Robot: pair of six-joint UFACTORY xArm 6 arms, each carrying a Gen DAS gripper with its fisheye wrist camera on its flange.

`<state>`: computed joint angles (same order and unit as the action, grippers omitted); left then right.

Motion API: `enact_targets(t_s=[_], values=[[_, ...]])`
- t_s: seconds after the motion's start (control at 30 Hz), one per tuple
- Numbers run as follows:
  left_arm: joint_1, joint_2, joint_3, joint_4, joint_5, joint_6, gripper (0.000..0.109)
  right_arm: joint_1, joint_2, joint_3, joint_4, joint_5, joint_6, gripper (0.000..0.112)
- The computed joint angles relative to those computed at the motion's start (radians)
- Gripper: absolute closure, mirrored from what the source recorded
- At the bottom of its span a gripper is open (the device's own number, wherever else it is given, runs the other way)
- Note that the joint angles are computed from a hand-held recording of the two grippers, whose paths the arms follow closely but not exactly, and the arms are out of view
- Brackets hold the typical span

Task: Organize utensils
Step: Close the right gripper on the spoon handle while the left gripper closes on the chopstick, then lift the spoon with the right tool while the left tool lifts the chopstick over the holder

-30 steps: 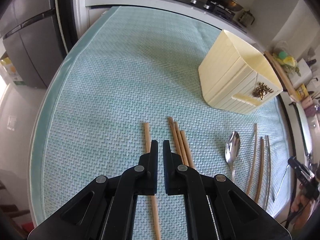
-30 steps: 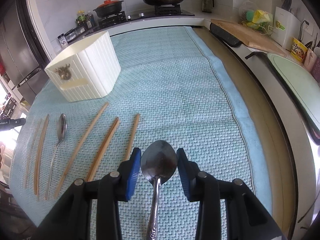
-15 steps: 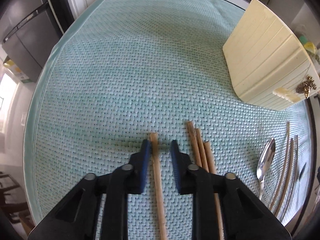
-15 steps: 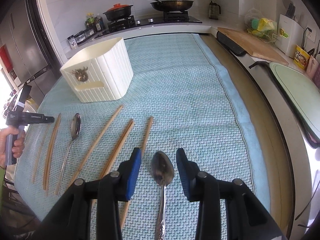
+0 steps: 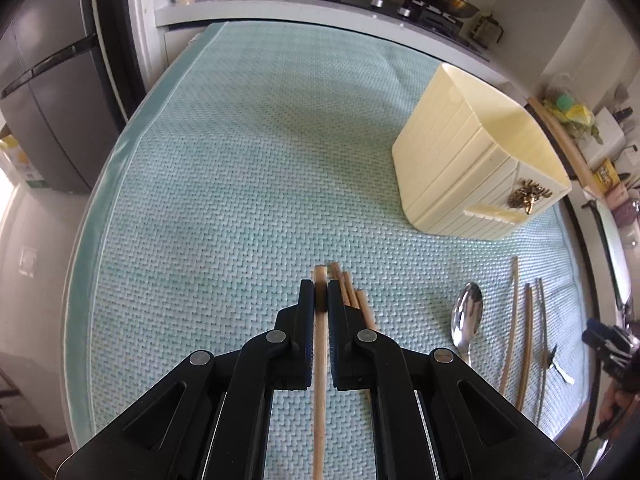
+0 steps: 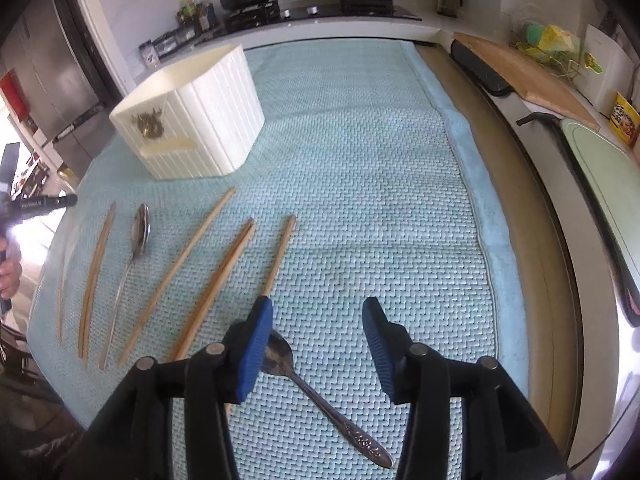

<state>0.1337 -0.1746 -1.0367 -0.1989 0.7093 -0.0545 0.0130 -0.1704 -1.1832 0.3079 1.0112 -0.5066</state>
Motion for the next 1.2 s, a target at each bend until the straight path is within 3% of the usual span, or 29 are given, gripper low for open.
enact_targets(t_s=[0.17,0.2,0.27,0.47,0.5,0.53,0.6,0.63,0.7,0.93,1.2], values=[[0.014,-0.078,0.068,-0.054,-0.008,0.039,0.104,0.045,-0.015,0.05,-0.001,0.04,-0.099,0.06],[-0.006,-0.092,0.121,-0.057,-0.052,0.03,0.104,0.058,-0.032,0.075,0.001,0.033,-0.117,0.057],[-0.008,-0.105,0.144,-0.072,-0.062,0.045,0.104,0.087,-0.071,0.134,-0.013,-0.016,-0.125,0.048],[-0.011,-0.13,0.176,-0.09,-0.066,0.066,0.104,0.151,-0.09,0.23,-0.11,-0.182,-0.023,0.048],[-0.01,-0.135,0.181,-0.092,-0.066,0.066,0.104,0.153,-0.088,0.237,-0.114,-0.191,-0.006,0.051],[-0.008,-0.138,0.184,-0.095,-0.065,0.066,0.104,0.155,-0.09,0.245,-0.115,-0.203,0.014,0.07],[-0.003,-0.149,0.195,-0.105,-0.063,0.072,0.104,0.148,-0.113,0.262,-0.088,-0.226,0.034,0.088],[-0.002,-0.158,0.2,-0.109,-0.06,0.073,0.104,0.144,-0.129,0.27,-0.08,-0.24,0.04,0.107],[-0.001,-0.169,0.205,-0.113,-0.058,0.079,0.104,0.131,-0.157,0.271,-0.071,-0.251,0.041,0.108],[-0.007,-0.254,0.226,-0.137,-0.035,0.101,0.104,0.031,-0.225,0.189,0.134,-0.139,-0.049,0.109],[-0.015,-0.388,0.236,-0.182,-0.006,0.135,0.104,-0.115,-0.222,0.038,0.436,0.073,-0.156,0.109]])
